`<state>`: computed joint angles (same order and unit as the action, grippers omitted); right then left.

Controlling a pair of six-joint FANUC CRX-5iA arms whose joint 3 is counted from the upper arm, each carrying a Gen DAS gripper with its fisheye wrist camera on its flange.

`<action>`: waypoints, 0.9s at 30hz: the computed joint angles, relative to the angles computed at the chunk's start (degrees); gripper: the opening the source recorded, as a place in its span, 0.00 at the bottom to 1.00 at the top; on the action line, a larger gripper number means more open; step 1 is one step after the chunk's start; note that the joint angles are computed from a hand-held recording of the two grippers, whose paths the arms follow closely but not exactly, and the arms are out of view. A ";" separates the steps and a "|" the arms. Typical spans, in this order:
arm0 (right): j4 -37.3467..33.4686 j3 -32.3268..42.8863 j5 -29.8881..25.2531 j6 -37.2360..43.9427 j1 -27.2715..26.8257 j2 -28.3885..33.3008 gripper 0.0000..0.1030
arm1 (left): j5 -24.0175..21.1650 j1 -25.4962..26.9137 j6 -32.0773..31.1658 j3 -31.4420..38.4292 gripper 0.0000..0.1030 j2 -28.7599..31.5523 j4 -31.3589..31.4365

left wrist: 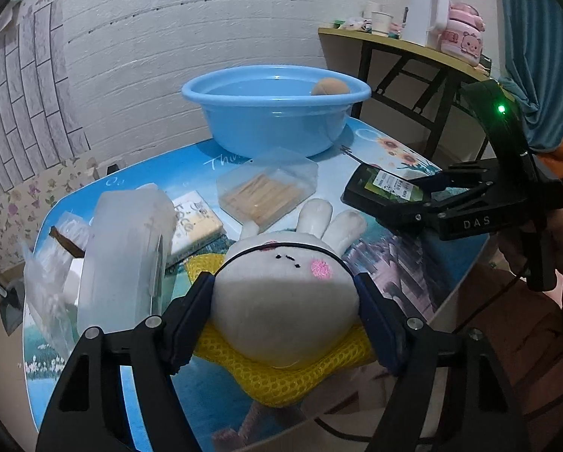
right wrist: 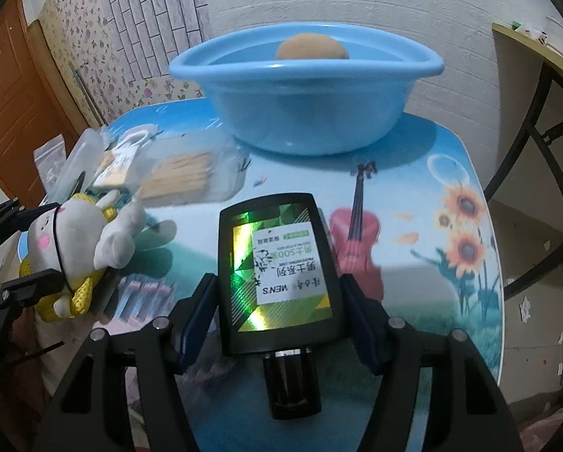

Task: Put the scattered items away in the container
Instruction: 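Carry the bunny and boxed bottle over the blue basin with both tools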

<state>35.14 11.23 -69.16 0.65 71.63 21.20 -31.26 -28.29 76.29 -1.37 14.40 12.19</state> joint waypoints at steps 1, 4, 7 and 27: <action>-0.07 0.24 -0.39 -0.04 0.33 0.11 0.62 | -0.08 0.04 -0.15 -0.28 0.72 -0.24 0.32; -0.30 0.64 -1.41 -0.55 1.36 0.32 0.62 | 0.03 0.10 -0.22 -1.36 0.72 -1.32 0.62; -0.46 0.41 -1.25 -1.23 1.94 0.09 0.62 | -1.13 -0.05 0.15 -1.43 0.73 -1.80 -0.46; 1.36 3.52 -4.21 3.10 2.26 3.47 0.63 | -0.17 -0.44 2.11 -0.81 0.83 -0.80 -3.88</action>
